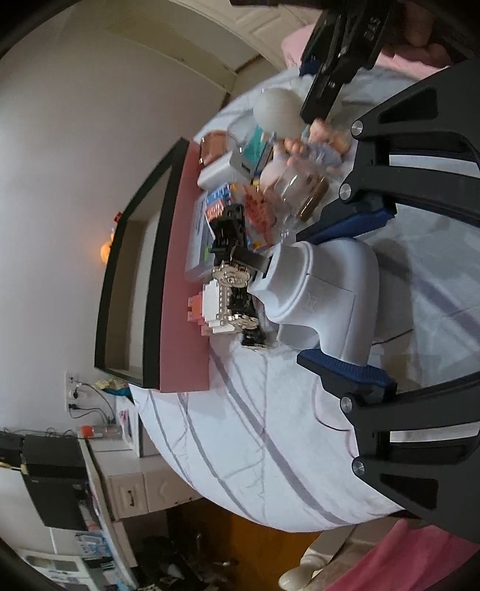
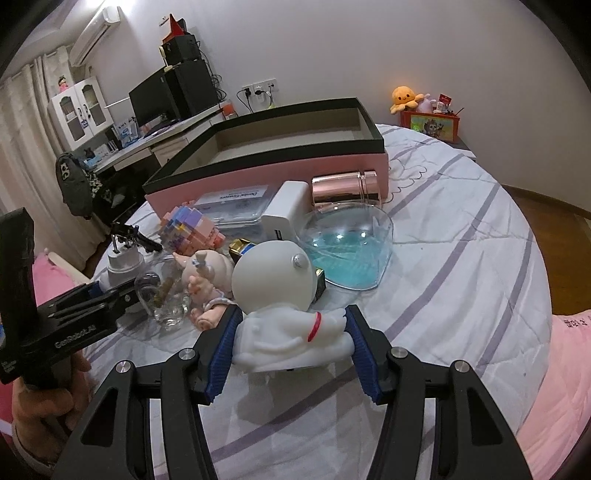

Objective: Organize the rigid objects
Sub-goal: 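Grasp the white toy figure with left tool while right tool grasps white astronaut, then lower both held figures into the pink box and open both tools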

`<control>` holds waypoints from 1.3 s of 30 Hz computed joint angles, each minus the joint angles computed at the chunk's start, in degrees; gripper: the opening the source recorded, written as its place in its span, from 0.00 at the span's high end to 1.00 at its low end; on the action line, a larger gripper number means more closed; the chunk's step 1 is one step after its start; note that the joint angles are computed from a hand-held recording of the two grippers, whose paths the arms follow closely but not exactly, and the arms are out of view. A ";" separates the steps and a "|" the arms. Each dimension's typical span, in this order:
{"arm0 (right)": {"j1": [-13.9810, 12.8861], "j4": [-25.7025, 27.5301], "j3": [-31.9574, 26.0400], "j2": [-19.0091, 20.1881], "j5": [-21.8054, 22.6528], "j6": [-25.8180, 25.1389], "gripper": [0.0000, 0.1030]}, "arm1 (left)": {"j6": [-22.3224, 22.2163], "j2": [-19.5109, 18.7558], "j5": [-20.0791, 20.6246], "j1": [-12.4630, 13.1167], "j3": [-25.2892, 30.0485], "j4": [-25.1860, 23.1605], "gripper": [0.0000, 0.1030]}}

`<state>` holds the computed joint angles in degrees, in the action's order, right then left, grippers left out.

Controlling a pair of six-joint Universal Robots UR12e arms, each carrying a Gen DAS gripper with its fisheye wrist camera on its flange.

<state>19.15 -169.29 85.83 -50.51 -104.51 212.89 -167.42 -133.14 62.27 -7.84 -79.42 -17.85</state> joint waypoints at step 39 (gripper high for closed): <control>0.36 -4.13 1.51 -1.46 1.23 -0.23 0.44 | 4.82 3.90 -2.74 1.34 -4.18 3.54 0.56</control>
<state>19.51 -173.43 87.34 -51.97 -103.29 212.66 -162.60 -129.24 59.53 -6.49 -83.60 -14.31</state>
